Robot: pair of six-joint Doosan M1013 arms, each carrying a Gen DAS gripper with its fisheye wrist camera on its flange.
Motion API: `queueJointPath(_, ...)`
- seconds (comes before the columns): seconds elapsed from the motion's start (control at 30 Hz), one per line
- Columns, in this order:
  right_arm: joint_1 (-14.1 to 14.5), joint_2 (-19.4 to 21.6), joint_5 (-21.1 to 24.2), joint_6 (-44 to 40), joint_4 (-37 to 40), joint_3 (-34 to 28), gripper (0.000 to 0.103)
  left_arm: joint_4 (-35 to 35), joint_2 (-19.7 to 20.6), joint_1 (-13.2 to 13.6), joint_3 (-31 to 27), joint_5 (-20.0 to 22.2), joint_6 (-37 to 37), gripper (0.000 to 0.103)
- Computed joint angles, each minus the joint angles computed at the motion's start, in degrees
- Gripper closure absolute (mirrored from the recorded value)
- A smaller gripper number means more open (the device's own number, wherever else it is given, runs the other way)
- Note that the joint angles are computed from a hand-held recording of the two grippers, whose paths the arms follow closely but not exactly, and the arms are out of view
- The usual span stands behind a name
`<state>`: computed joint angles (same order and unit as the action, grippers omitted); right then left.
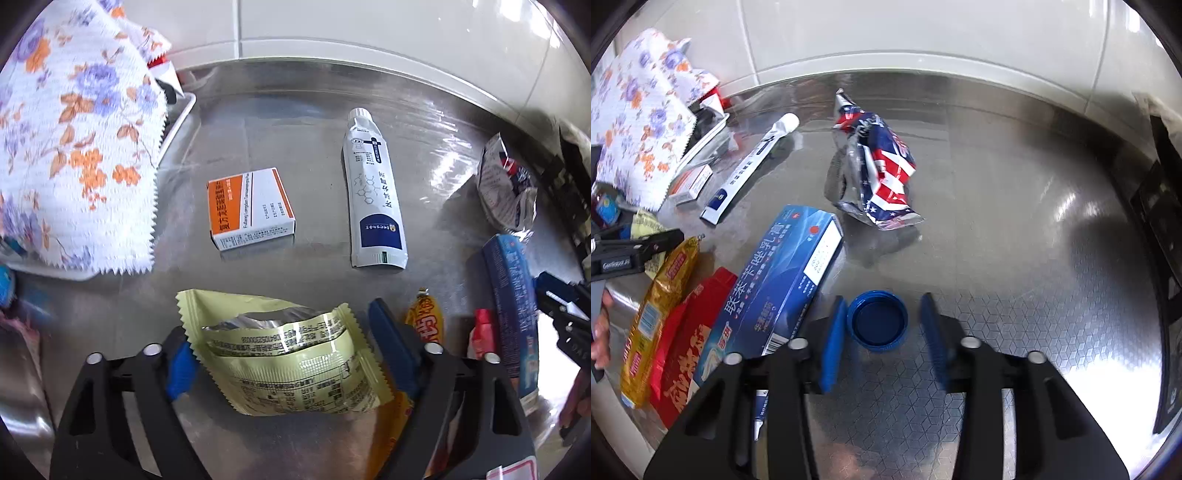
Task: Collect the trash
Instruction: 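Grasp the yellow snack wrapper with the left tool while the right tool grasps the blue cap, then carry the wrapper and blue cap down over the yellow bin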
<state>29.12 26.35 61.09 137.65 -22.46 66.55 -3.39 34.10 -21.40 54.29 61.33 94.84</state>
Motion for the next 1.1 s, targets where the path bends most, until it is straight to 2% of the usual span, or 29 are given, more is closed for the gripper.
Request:
queueJointPath(0.1, 0.3, -0.1, -0.2, 0.4, -1.0, 0.2, 0.071, 1.4, -0.2, -0.3, 0.4, -1.0, 0.2, 0.035)
queueJointPath(0.2, 0.2, -0.3, -0.5, 1.1, -0.5, 0.5, 0.071, 1.3, 0.0, -0.3, 0.1, -1.4, 0.2, 0.05)
queueJointPath(0.23, 0.1, -0.3, -0.6, 1.2, -0.1, 0.5, 0.071, 0.7, 0.1, -0.1, -0.2, -1.2, 0.4, 0.059)
queueJointPath(0.43, 0.1, -0.2, -0.8, 1.1, 0.9, 0.0, 0.071, -1.5, 0.2, 0.1, -0.9, -0.4, 2.3, 0.075)
queueJointPath(0.47, 0.2, -0.2, -0.8, 1.2, 0.8, -0.1, 0.071, -1.5, 0.2, 0.1, -0.9, -0.4, 2.5, 0.083)
queueJointPath(1.1, 1.1, -0.5, -0.6, 3.4, -0.1, -0.5, 0.071, -4.4, -2.2, 0.4, 0.3, -2.2, 5.7, 0.088)
